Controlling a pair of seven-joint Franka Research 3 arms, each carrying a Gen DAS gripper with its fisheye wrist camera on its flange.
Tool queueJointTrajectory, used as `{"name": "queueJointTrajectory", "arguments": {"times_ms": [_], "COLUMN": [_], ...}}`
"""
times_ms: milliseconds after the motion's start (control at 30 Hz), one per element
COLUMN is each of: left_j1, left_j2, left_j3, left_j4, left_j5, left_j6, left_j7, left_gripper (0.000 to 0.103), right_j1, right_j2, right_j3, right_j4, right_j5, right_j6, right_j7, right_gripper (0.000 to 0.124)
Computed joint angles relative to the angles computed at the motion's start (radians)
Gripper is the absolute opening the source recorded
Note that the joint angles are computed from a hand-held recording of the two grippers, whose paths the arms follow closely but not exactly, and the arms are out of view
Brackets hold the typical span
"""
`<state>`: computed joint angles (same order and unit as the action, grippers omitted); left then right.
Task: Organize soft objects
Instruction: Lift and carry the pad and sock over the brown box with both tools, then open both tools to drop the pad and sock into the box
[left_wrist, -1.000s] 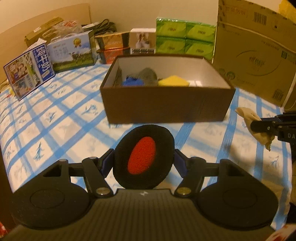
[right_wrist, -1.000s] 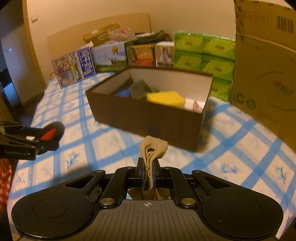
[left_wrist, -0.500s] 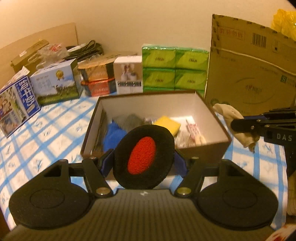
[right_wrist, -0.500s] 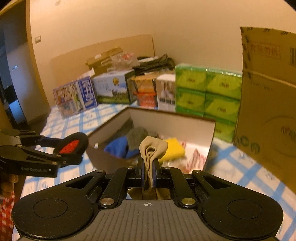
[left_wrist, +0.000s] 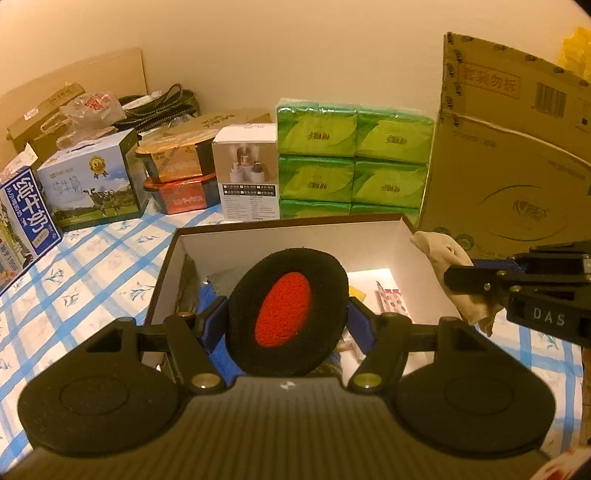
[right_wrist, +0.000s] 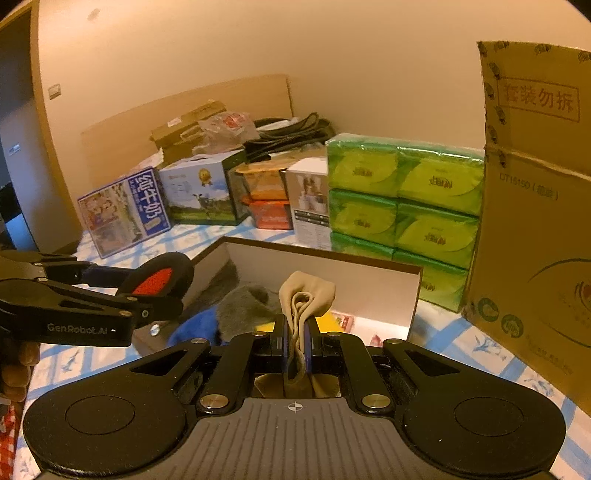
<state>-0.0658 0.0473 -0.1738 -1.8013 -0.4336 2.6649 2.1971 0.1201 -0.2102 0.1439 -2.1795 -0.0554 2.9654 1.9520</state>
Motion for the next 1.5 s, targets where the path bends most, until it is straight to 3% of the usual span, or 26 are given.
{"name": "queueJointTrajectory", "arguments": {"times_ms": [933, 1400, 1500], "left_j1": [0.024, 0.042, 0.044], "left_j2": [0.148, 0.157, 0.157], "left_j3": [-0.049, -0.063, -0.063], "left_j4": [0.104, 0.101, 0.098], "left_j5": [0.171, 0.149, 0.147], "left_j6": [-0.028, -0.011, -0.013], "left_j7": [-0.139, -0.105, -0.102], "left_gripper": [0.069, 0.074, 0.074], "right_j1": [0.031, 0.042, 0.060], "right_j2": [0.090, 0.106, 0.114], "right_j3": [-0.060, -0.068, -0.082], "right_j4": [0.040, 0.041, 0.046], "right_j5": [0.035, 0.055, 0.113], "right_j6": [-0.026, -0.027, -0.032], "right_j7": [-0.024, -0.038, -0.094], "right_gripper": [0.009, 0.009, 0.009]}}
